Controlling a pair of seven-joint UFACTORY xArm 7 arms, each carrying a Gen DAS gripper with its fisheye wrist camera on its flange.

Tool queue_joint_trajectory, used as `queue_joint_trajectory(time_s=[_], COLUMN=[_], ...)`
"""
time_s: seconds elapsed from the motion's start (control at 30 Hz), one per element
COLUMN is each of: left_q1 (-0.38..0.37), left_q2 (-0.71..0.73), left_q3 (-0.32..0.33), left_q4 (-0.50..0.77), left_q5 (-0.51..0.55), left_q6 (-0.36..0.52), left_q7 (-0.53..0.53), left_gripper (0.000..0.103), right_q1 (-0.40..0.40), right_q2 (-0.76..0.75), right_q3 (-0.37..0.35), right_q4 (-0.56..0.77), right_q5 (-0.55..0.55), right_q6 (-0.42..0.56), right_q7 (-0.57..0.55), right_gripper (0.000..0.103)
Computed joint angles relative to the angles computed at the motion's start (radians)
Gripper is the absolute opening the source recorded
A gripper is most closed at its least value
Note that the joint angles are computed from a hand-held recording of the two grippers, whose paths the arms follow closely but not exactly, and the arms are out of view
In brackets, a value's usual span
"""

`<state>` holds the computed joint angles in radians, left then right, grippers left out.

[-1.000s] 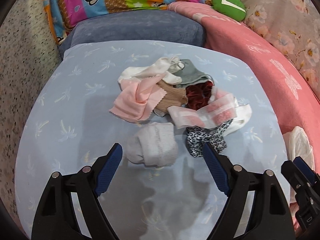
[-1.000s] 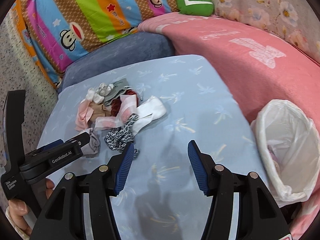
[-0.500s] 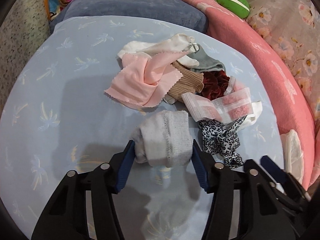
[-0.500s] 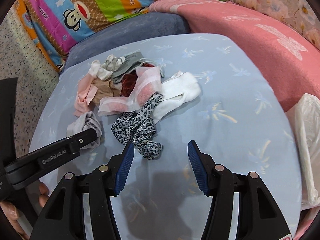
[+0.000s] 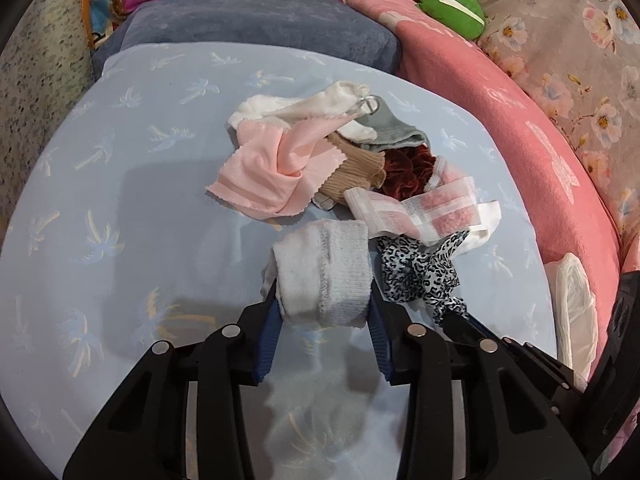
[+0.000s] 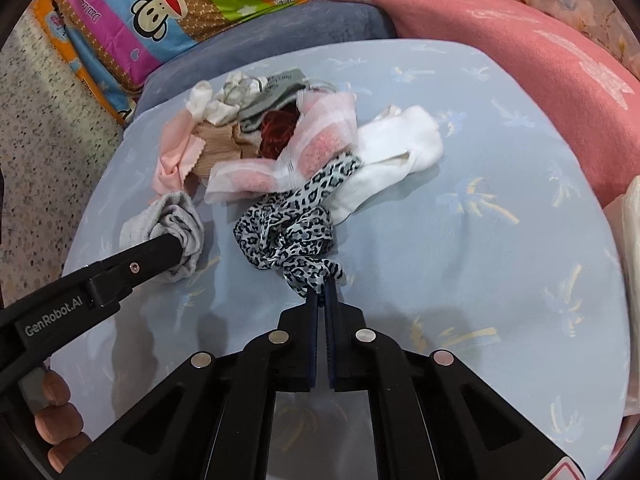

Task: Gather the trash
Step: 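Carry the grey sock over the bin and open the left tool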

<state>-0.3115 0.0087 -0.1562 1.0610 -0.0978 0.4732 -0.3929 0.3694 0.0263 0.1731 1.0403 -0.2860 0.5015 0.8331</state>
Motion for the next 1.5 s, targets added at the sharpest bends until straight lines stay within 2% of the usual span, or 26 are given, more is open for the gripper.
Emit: queue_joint_trajectory(time_s=[0.3, 0.53, 0.77, 1.23, 1.5], left_q1=[-0.023, -0.052, -0.099, -0.270, -0.370], left_q2=[-0.037, -0.048, -0.014, 0.150, 0.274], left_q3=[-0.020, -0.045, -0.071, -0.088, -0.079], left_q4=[0.023, 0.062, 0.156, 0.408, 0.576], left_q5=[0.118, 0.190, 0.273, 0.402, 0.397], left_q6=[-0.006, -0.012, -0.003, 0.043, 0.102], left_q7=[-0.076, -0.111, -0.137, -0.133, -0.065], left_gripper=[0.038, 0.038, 0.038, 0.038, 0.038], right_q1=[-0.041, -0.113, -0.196, -0.358, -0.445], right_q2=[-0.154, -0.309, -0.451, -0.771, -0.889], right_q3=[0.020, 0.044, 0.058, -0.016, -0.066], right_q4=[-0.037, -0.095, -0.147, -0.334, -0.411], right_q5=[-0.044, -0.055, -0.047, 0.045, 0.084], right_q6=[-0.010, -0.010, 0.007, 0.068, 0.090], right_q7=[0.033, 0.032, 0.004, -0.118, -0.198], right_gripper=[0.003, 0.003, 0.003, 0.003, 0.003])
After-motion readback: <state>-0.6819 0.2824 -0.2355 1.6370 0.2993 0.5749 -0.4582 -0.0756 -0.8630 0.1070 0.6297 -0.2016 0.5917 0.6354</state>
